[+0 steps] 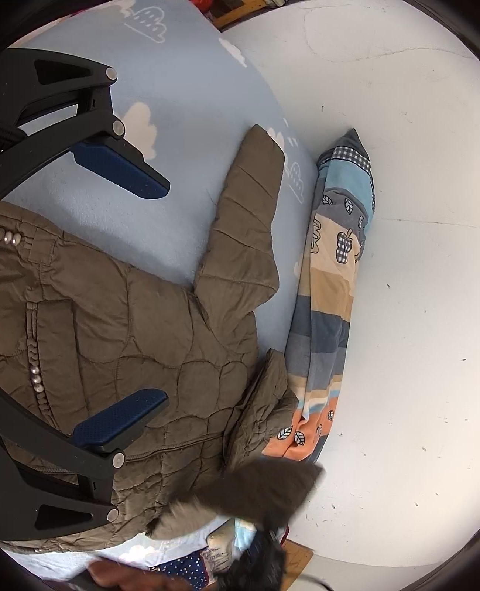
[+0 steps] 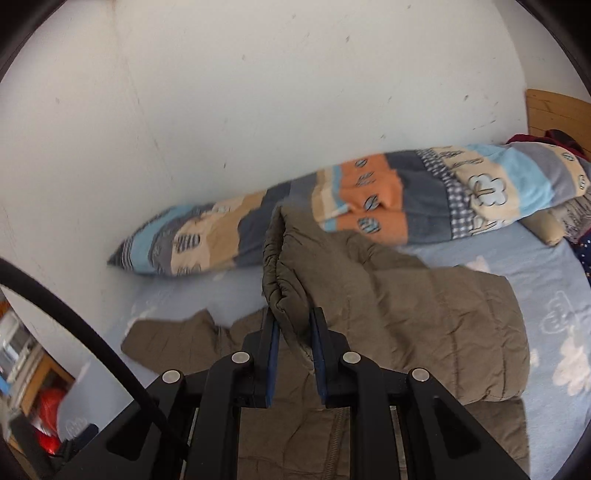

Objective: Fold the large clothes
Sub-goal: 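Carry the held sleeve across the jacket body and open the right tool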

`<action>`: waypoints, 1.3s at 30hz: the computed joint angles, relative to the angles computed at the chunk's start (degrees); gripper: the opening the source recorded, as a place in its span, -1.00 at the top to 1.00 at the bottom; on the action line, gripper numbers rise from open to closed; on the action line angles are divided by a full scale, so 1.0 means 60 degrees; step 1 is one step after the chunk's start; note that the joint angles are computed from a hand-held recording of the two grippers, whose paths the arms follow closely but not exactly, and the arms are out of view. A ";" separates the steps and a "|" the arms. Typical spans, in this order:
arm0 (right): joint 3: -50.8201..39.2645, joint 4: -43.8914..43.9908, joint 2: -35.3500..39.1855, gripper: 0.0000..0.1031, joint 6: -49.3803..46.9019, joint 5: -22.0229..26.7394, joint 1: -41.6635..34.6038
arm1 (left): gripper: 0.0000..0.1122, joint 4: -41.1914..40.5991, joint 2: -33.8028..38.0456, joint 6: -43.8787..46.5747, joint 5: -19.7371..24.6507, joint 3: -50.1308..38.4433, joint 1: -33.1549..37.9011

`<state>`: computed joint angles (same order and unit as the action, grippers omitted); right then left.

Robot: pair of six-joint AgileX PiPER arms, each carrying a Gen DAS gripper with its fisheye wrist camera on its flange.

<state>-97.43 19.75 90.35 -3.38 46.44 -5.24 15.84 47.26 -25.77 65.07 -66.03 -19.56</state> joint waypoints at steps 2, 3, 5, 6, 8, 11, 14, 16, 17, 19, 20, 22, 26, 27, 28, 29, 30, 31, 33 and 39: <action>0.0098 -0.0380 0.0362 0.65 0.0230 -0.0141 0.0485 | -0.83 -0.0050 0.0033 0.0045 -0.0012 -0.0009 0.0076; 0.0214 -0.0614 0.0503 0.65 0.0340 -0.0220 0.0726 | -0.83 -0.0190 0.0039 0.0169 -0.0035 -0.0005 0.0221; 0.0367 -0.0800 0.0801 0.65 0.0367 -0.0301 0.1014 | -0.83 -0.0404 0.0106 0.0300 -0.0060 -0.0036 0.0387; 0.0531 -0.0971 0.0998 0.65 0.0404 -0.0393 0.1226 | -0.83 -0.0520 0.0129 0.0410 -0.0080 -0.0045 0.0510; 0.0937 -0.1201 0.1115 0.65 0.0430 -0.0623 0.1558 | -0.83 -0.0695 0.0164 0.0535 -0.0096 -0.0042 0.0617; 0.1303 -0.1592 0.1321 0.65 0.0445 -0.0876 0.2007 | -0.83 -0.0631 0.0159 0.0519 -0.0081 -0.0017 0.0545; 0.1380 -0.1850 0.1590 0.65 0.0574 -0.1041 0.2310 | -0.83 -0.0588 0.0131 0.0482 -0.0055 -0.0009 0.0510; 0.1250 -0.1910 0.1746 0.65 0.0691 -0.0994 0.2443 | -0.83 -0.0660 0.0137 0.0590 -0.0102 -0.0016 0.0685; 0.1127 -0.1936 0.1860 0.64 0.0769 -0.0965 0.2514 | -0.83 -0.0776 0.0137 0.0706 -0.0138 -0.0014 0.0867; 0.0932 -0.2195 0.2019 0.60 0.1110 -0.1050 0.2732 | -0.83 -0.0974 0.0153 0.0881 -0.0213 0.0020 0.1169; 0.0814 -0.2267 0.2130 0.60 0.1202 -0.1070 0.2808 | -0.83 -0.0960 0.0180 0.0850 -0.0238 0.0048 0.1198; 0.0632 -0.2761 0.2402 0.59 0.1642 -0.1056 0.3025 | -0.83 -0.1171 0.0283 0.1039 -0.0316 0.0123 0.1441; -0.0425 -0.2807 0.3772 0.48 0.1578 0.0225 0.3116 | -0.83 -0.1145 0.0501 0.0966 -0.0311 0.0116 0.1364; -0.0596 -0.2699 0.3967 0.46 0.1480 0.0432 0.3070 | -0.83 -0.1279 0.0514 0.1058 -0.0316 0.0109 0.1458; -0.0601 -0.2463 0.3923 0.32 0.1305 0.0452 0.2993 | -0.83 -0.1390 0.0528 0.1143 -0.0310 0.0058 0.1538; -0.0674 -0.1880 0.3851 0.04 0.0933 0.0618 0.2826 | -0.83 -0.1368 0.0518 0.1118 -0.0308 0.0027 0.1529; -0.0761 -0.0928 0.3770 -0.09 0.0344 0.0870 0.2542 | -0.83 -0.1344 0.0483 0.1095 -0.0321 0.0009 0.1549; -0.0709 -0.0275 0.3625 -0.22 -0.0044 0.0967 0.2332 | -0.83 -0.1383 0.0429 0.1107 -0.0336 0.0000 0.1623; -0.0370 0.0443 0.3094 -0.28 -0.0476 0.0807 0.2009 | -0.83 -0.1448 0.0385 0.1093 -0.0327 -0.0022 0.1755; -0.0693 0.0014 0.3045 -0.24 -0.0055 0.0846 0.1344 | -0.83 -0.1476 0.0446 0.0820 -0.0212 -0.0133 0.1708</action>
